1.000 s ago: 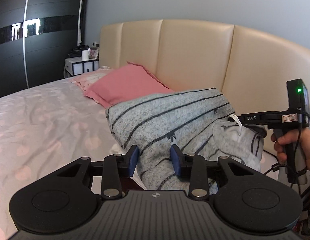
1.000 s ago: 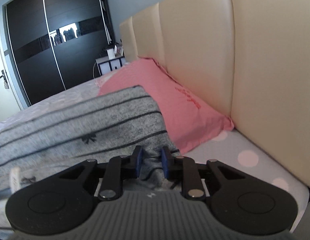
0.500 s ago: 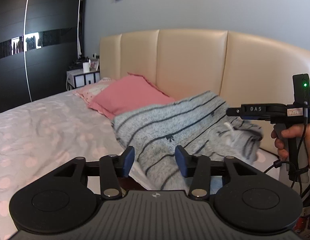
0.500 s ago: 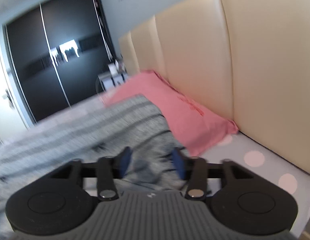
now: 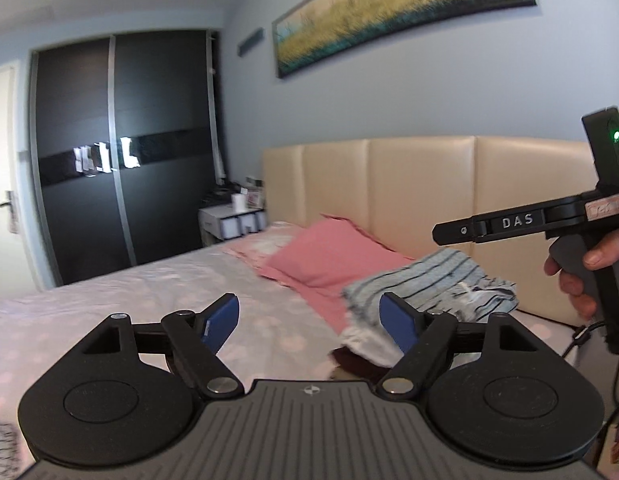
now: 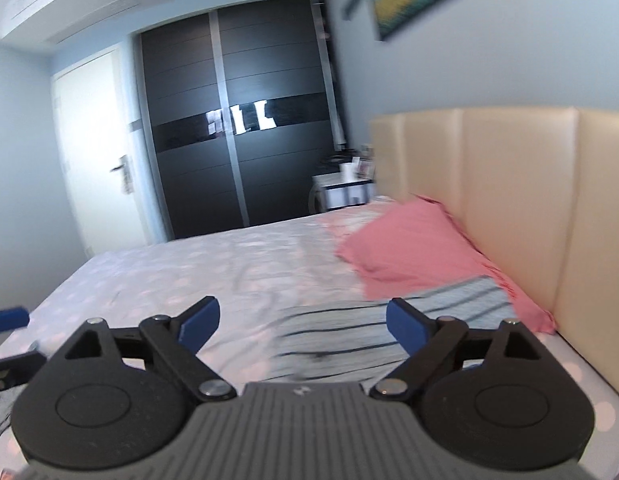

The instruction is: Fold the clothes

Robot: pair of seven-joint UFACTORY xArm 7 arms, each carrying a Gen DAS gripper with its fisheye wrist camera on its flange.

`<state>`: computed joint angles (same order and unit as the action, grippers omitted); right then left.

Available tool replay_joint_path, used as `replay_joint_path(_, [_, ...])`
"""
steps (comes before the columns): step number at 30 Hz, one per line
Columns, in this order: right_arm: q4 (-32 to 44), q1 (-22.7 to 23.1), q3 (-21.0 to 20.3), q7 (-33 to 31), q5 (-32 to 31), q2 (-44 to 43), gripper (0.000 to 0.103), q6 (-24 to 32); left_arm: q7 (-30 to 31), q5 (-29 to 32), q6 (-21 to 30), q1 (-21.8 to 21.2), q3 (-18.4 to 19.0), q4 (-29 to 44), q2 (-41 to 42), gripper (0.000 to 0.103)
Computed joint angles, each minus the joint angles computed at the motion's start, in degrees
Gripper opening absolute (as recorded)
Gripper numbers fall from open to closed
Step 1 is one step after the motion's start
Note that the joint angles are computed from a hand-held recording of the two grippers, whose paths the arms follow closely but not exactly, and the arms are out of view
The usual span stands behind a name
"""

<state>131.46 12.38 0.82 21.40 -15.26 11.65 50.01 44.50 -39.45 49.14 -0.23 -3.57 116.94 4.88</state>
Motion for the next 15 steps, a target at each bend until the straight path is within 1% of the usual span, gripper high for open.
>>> replay_joint_path(2, [6.2,3.7,0.7,0.5,-3.0,2.3,0.092,4.2,1.4,-1.7,-0.2,1.5,1.4,-3.3,-3.3,0.081])
replay_joint_path(3, [7.7,5.5,0.9,0.9,-4.1,2.7,0.093,5.0,2.5,-3.1,-0.4,2.1,2.3,-5.2,-5.0,0.081])
replay_joint_path(4, [7.4,7.3,1.0,1.4,-5.0,2.2,0.093,5.0,3.9,-4.9,-0.3,2.5,3.4,-6.9,-6.5,0.082])
replay_joint_path(6, [6.9,10.6,1.5,2.3,-7.0,1.5,0.099,5.1,5.8,-8.2,0.7,3.0,5.9,-9.7,-8.9,0.082])
replay_joint_path(7, [5.8,12.2,1.8,3.2,-8.1,0.8,0.100,4.7,6.3,-9.4,0.8,3.1,7.0,-11.2,-10.1,0.082])
replay_joint_path(9, [0.0,14.9,2.5,6.2,-11.2,-2.3,0.100,1.7,6.0,-9.9,-0.5,3.1,8.7,-14.6,-12.4,0.082])
replay_joint_path(11, [-7.8,16.7,3.9,11.4,-16.7,-6.1,0.102,-2.6,5.5,-9.2,-3.8,2.8,9.7,-19.4,-15.1,0.082])
replay_joint_path(13, [-13.4,17.5,6.1,15.9,-21.5,-8.5,0.102,-4.3,3.6,-7.0,-7.0,2.5,10.4,-24.4,-17.9,0.082])
replay_joint_path(14, [-16.7,17.8,7.3,18.8,-24.7,-9.8,0.102,-5.3,2.8,-5.9,-8.5,2.4,10.6,-27.0,-19.3,0.082])
replay_joint_path(15, [-19.9,18.1,8.5,22.4,-29.4,-11.1,0.102,-5.5,2.4,-4.9,-10.2,2.3,10.9,-29.6,-20.6,0.082])
